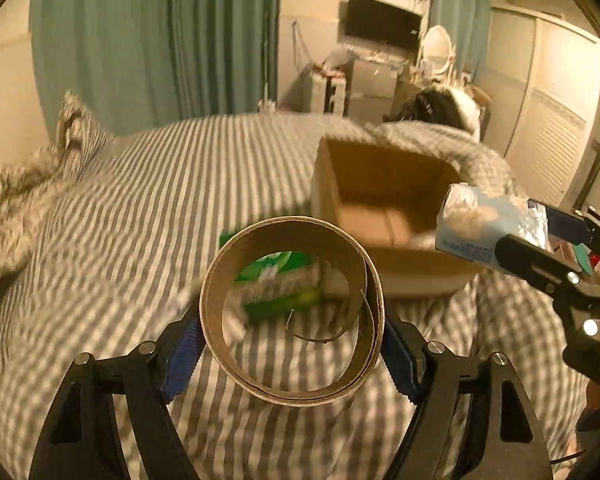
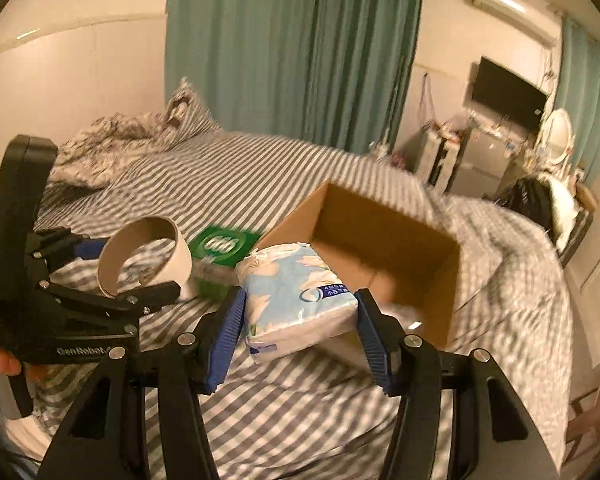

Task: Organize objects
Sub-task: 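Carry tape roll and tissue pack into the cardboard box and release both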

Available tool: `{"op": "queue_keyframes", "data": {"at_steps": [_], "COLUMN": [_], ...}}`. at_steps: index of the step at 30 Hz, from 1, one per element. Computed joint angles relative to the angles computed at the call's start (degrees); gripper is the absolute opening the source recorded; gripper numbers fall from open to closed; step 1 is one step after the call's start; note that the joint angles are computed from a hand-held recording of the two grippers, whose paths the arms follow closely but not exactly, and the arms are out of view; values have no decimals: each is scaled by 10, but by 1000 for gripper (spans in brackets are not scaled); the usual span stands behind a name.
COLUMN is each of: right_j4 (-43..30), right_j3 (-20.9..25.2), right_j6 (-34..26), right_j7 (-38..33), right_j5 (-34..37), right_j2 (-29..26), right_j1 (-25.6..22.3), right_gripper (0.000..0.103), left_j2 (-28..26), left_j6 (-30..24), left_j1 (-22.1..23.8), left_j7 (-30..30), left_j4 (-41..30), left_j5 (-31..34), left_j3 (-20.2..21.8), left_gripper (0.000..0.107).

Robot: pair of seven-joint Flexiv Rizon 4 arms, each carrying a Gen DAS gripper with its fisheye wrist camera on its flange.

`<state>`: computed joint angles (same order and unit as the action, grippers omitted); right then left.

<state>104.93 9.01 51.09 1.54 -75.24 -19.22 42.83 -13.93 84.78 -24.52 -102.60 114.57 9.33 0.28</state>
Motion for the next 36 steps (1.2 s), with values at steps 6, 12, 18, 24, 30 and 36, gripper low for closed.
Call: {"op": "queue_keyframes", "data": {"at_steps": [6,12,18,24,30,36], "right_j4": [-3,-13,-31,-47,-43,-22], "right_j3": [-9,-23,-40,-66,-86,-64], "right_j6": [-16,11,43,72,75,49], "right_j7": [-9,-11,-42,-43,14,69], "right_j5": [-11,-10,19,28,-22,-61], "right_j2": [21,17,-16,-51,-53,-17], "right_j1": [-23,-67,-94,-97,-92,-100], "right_gripper": [55,55,55,56,87,88], "left_j2": [-40,-111,-184,-231,-237,-199], "left_j6": [1,-31,-97,-149,-141,-117], "left_j1": [5,-22,-37,-38,-42,-39], "left_j7": [41,75,106,120,130,116], "left_j4": [-81,-189,-285,-338,-342,-305], "left_j5": [-29,-44,-62,-75,-70,-74], "left_j3": [-28,-21,-23,-24,-19,-17], "left_gripper": [80,80,80,81,93,99]}}
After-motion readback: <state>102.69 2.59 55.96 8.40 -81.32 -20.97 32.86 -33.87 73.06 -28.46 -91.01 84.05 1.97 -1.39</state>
